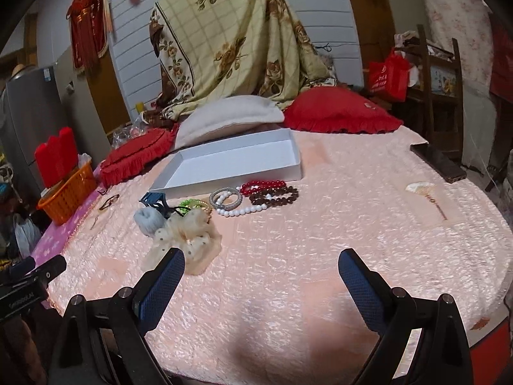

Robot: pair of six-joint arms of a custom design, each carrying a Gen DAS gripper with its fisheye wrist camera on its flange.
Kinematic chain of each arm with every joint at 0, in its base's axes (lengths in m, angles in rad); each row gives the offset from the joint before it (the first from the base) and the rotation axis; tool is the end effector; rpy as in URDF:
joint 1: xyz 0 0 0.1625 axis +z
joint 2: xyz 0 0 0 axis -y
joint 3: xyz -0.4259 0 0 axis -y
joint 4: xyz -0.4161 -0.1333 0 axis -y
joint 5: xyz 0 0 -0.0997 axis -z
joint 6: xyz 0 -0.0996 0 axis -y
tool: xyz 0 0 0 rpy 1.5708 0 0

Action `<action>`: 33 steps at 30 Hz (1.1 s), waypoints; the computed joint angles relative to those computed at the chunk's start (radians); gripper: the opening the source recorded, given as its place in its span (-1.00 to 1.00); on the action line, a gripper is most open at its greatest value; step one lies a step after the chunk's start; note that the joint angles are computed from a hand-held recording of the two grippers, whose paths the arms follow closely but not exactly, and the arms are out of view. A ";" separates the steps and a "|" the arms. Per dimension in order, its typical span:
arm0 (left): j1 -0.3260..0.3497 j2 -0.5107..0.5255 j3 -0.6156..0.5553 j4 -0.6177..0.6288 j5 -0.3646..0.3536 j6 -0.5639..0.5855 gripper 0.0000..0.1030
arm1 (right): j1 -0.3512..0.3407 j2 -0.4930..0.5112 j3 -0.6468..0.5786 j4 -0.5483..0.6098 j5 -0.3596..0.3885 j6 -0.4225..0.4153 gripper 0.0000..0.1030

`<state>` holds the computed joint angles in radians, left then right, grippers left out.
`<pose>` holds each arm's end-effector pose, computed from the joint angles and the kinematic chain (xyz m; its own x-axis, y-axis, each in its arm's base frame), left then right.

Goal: Organize jewelry
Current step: 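Move both tools toward the grey fuzzy hair tie and cream scrunchie, then grasp the grey fuzzy hair tie with the left tool while the right tool grasps the cream scrunchie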

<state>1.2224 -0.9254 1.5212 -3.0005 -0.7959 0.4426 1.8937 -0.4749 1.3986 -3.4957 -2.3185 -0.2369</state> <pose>-0.0551 -0.7463 0.2952 -0.6684 0.0509 -0.7420 0.5707 0.6749 -0.4678 0.2986 -0.6856 0.0698 -0.8124 0.1816 0.5541 -0.3722 0.5700 -0.7325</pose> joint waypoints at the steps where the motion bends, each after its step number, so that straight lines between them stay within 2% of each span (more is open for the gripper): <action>1: 0.003 0.003 -0.003 0.023 0.001 -0.007 0.97 | -0.004 -0.003 0.006 0.012 -0.006 0.008 0.86; 3: 0.005 0.009 -0.005 0.041 -0.002 0.002 0.97 | -0.012 -0.005 0.011 0.029 -0.007 0.024 0.86; 6: 0.007 0.016 0.007 -0.005 0.000 0.047 0.97 | -0.020 -0.009 0.005 0.079 0.000 0.059 0.86; 10: 0.021 0.019 -0.008 -0.001 -0.021 0.055 0.97 | -0.018 0.017 -0.045 0.118 0.010 0.016 0.83; 13: 0.038 0.028 -0.054 0.061 -0.038 0.031 0.97 | -0.026 0.031 -0.094 0.215 0.069 0.017 0.70; 15: 0.048 0.042 -0.091 0.101 -0.038 0.024 0.97 | -0.036 0.050 -0.146 0.298 0.115 0.024 0.47; 18: 0.059 0.073 -0.155 0.142 -0.025 0.022 0.92 | -0.049 0.093 -0.239 0.400 0.165 0.038 0.38; 20: 0.068 0.090 -0.210 0.218 -0.046 0.009 0.56 | -0.053 0.119 -0.289 0.433 0.173 0.027 0.36; 22: 0.077 0.107 -0.273 0.331 -0.083 -0.037 0.47 | -0.058 0.145 -0.342 0.474 0.191 0.008 0.36; 27: 0.104 0.184 -0.456 0.534 -0.198 -0.170 0.47 | -0.070 0.202 -0.450 0.547 0.209 -0.007 0.36; 33: 0.146 0.368 -0.813 0.827 -0.374 -0.274 0.47 | -0.101 0.237 -0.530 0.657 0.264 0.074 0.36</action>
